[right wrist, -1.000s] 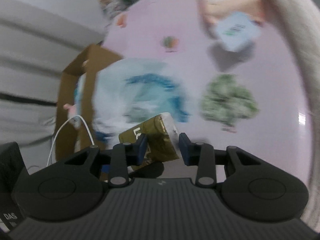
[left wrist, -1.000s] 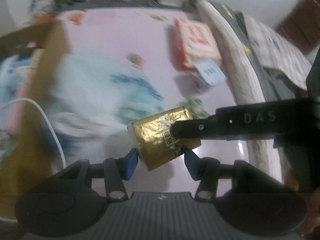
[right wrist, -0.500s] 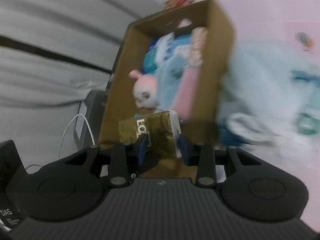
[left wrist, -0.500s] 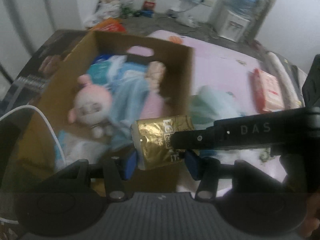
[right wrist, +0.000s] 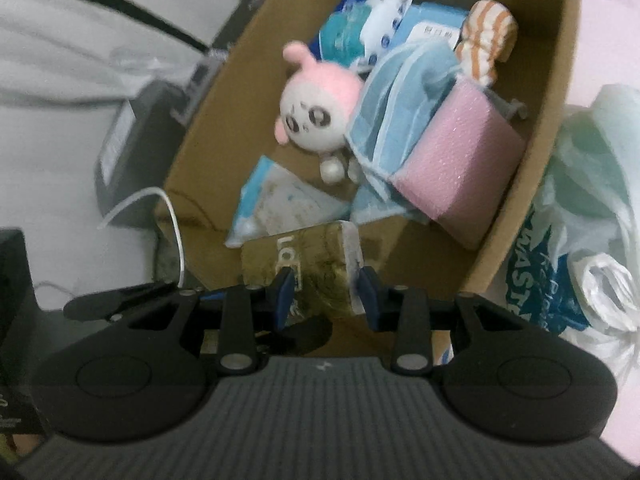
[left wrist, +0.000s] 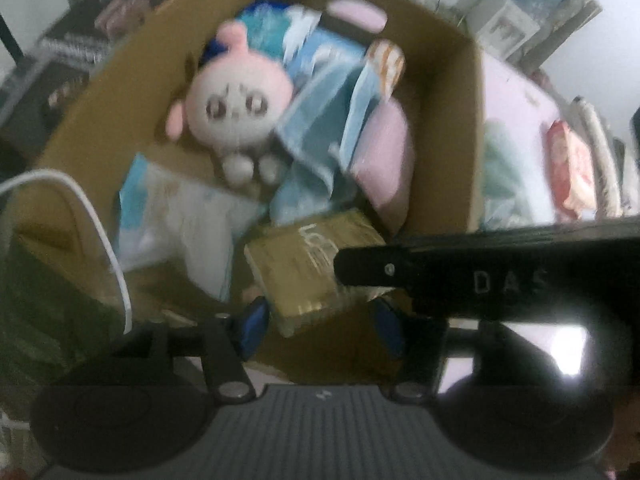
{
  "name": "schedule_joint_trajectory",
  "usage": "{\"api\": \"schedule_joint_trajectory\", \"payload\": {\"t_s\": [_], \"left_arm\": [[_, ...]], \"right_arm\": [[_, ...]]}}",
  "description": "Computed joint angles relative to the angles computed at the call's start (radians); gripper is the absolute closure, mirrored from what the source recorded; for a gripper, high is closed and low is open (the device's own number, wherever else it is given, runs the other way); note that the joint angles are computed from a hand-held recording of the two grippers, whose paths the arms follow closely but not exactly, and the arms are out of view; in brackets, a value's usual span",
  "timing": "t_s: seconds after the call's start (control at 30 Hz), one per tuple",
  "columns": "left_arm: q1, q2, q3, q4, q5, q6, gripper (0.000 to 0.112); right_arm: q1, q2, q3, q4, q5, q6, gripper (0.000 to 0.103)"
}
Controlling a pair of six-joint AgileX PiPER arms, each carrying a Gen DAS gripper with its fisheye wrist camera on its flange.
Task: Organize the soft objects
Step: 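Carry the gold packet into the cardboard box and open the right tool, then move the right tool back over the bed to the green scrunchie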
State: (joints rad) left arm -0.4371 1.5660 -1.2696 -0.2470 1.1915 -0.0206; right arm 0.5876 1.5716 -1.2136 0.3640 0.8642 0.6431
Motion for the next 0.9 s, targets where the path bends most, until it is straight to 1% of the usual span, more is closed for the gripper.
{"api": "schedule_joint_trajectory", "payload": {"t_s": [0.1,0.13,0.3,0.43,0.53,0.67,0.77,0.8,0.83,0.9], "left_arm": [[-0.008,-0.002,0.023,0.007,-0.005,0.000,0.047],[-0.014,-0.006,0.029,0.014,-0.012,0.003,0.047],[-0.049,-0.019,0.032,0.056,-0.020,-0.020,0.046],[-0.083,-0.025,0.016,0.093,-0.019,-0.055,0.046],[-0.120,-0.040,0.005,0.131,-0.025,-0.097,0.046],[-0.191,-0.066,-0.020,0.182,-0.034,-0.164,0.046],[-0.267,-0.081,-0.047,0.219,-0.043,-0.224,0.042],[-0.298,-0.085,-0.055,0.231,-0.050,-0.243,0.041],[-0.328,-0.087,-0.067,0.244,-0.055,-0.262,0.039],[-0.403,-0.081,-0.097,0.275,-0.060,-0.312,0.037]], "right_arm": [[0.026,0.042,-0.042,-0.037,0.034,-0.003,0.060],[0.025,0.047,-0.041,-0.037,0.031,-0.013,0.059],[0.027,0.025,-0.004,-0.027,0.010,-0.023,0.059],[0.014,-0.028,0.052,-0.015,-0.018,-0.021,0.059],[0.003,-0.091,0.107,-0.014,-0.041,-0.013,0.059],[-0.015,-0.215,0.210,-0.025,-0.085,0.026,0.056],[-0.024,-0.337,0.293,-0.052,-0.110,0.096,0.050],[-0.025,-0.386,0.320,-0.071,-0.111,0.131,0.045],[-0.026,-0.429,0.340,-0.094,-0.106,0.166,0.040],[-0.022,-0.533,0.383,-0.162,-0.086,0.259,0.037]]}}
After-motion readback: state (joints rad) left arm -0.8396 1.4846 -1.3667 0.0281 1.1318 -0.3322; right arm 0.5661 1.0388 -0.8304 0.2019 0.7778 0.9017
